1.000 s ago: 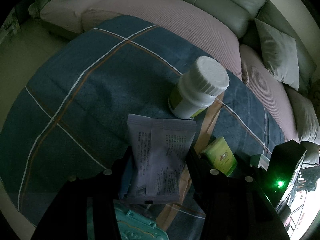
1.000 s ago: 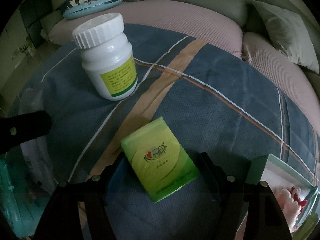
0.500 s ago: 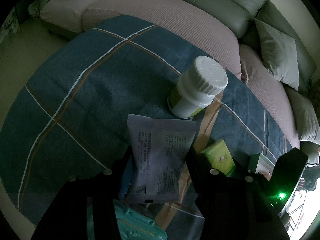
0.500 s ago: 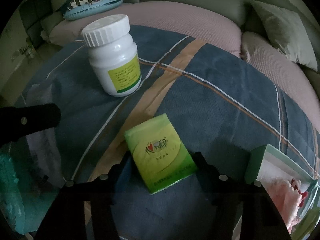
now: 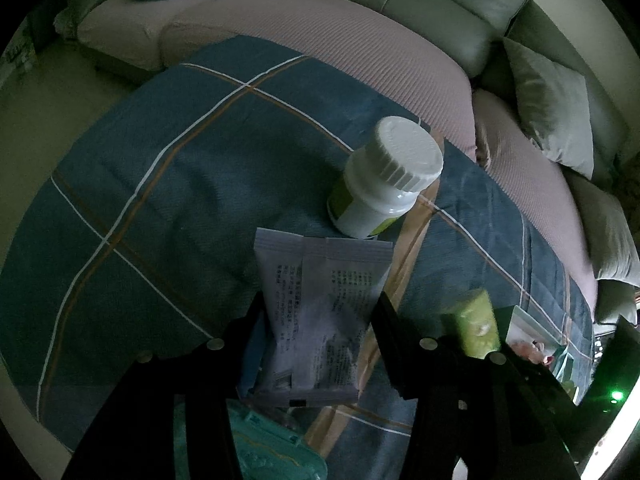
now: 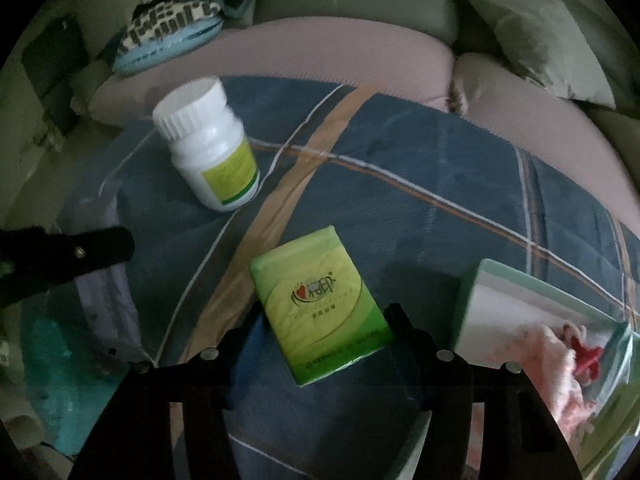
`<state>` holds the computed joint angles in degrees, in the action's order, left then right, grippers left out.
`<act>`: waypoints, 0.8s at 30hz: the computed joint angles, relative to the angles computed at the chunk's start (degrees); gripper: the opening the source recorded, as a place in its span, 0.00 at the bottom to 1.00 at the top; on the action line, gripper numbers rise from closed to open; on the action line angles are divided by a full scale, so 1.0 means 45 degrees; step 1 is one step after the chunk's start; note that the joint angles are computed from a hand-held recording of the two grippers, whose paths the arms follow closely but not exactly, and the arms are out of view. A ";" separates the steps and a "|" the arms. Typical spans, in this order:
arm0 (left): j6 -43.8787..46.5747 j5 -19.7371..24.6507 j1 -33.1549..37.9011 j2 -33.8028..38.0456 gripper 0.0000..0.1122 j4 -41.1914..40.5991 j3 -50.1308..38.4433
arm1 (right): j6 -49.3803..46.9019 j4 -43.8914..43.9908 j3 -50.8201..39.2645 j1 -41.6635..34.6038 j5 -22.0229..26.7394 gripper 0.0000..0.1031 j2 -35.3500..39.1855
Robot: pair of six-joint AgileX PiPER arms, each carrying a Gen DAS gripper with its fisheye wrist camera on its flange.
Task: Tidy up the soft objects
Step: 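Close the right tool on the green tissue pack and lift it while the left tool holds the purple pack, then carry the purple wipe pack and green tissue pack over the tray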
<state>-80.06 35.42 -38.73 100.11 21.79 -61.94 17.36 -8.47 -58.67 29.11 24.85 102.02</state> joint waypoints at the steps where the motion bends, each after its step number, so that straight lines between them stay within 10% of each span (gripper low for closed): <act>1: -0.0042 -0.0004 -0.0013 -0.0027 0.47 0.0036 0.0012 | 0.0160 -0.0100 0.0098 -0.0035 0.0029 0.60 -0.0215; 24: -0.1888 0.1171 -0.1446 -0.1021 0.47 0.2079 -0.0905 | 0.1065 -0.0595 0.1543 -0.2484 0.0878 0.60 -0.5027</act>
